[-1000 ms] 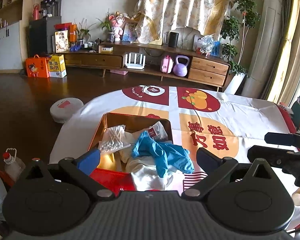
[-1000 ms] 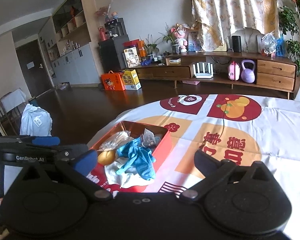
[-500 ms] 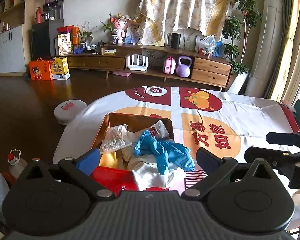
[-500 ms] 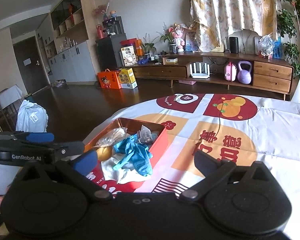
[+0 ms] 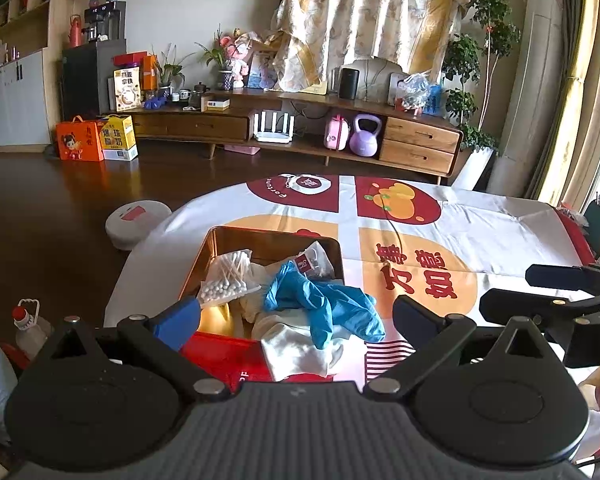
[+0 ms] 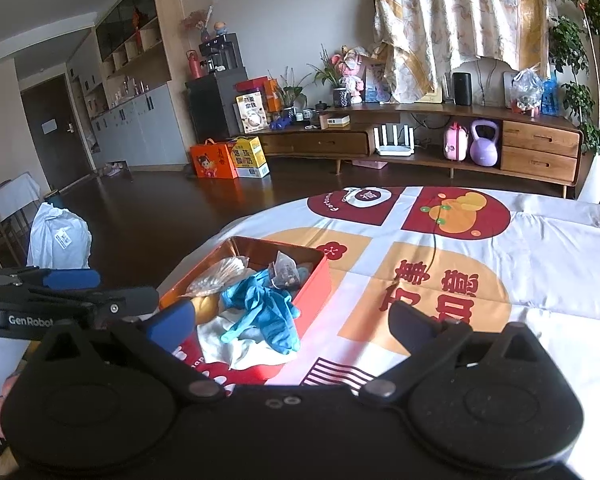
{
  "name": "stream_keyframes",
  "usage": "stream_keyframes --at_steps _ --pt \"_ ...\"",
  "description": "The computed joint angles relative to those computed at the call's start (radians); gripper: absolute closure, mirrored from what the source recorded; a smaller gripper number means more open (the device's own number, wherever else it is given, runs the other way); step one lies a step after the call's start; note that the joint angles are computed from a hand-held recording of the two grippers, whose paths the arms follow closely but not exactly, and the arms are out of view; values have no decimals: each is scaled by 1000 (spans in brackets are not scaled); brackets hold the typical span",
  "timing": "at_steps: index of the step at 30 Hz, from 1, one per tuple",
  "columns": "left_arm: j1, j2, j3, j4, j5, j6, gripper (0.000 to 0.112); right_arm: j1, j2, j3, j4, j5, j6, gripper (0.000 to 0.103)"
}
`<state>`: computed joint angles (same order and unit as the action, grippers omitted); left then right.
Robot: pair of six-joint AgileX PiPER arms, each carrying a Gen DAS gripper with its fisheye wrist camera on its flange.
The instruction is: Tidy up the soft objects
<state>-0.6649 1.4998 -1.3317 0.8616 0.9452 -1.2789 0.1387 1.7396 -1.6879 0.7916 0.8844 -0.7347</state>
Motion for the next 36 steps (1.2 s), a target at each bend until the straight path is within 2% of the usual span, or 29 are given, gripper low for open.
stream_keyframes --at_steps 20,36 --pt "-7 -19 15 16 -17 -10 9 0 4 -7 -2 2 7 0" --pt "-69 -38 4 87 33 -44 9 -1 -32 9 14 -2 -6 0"
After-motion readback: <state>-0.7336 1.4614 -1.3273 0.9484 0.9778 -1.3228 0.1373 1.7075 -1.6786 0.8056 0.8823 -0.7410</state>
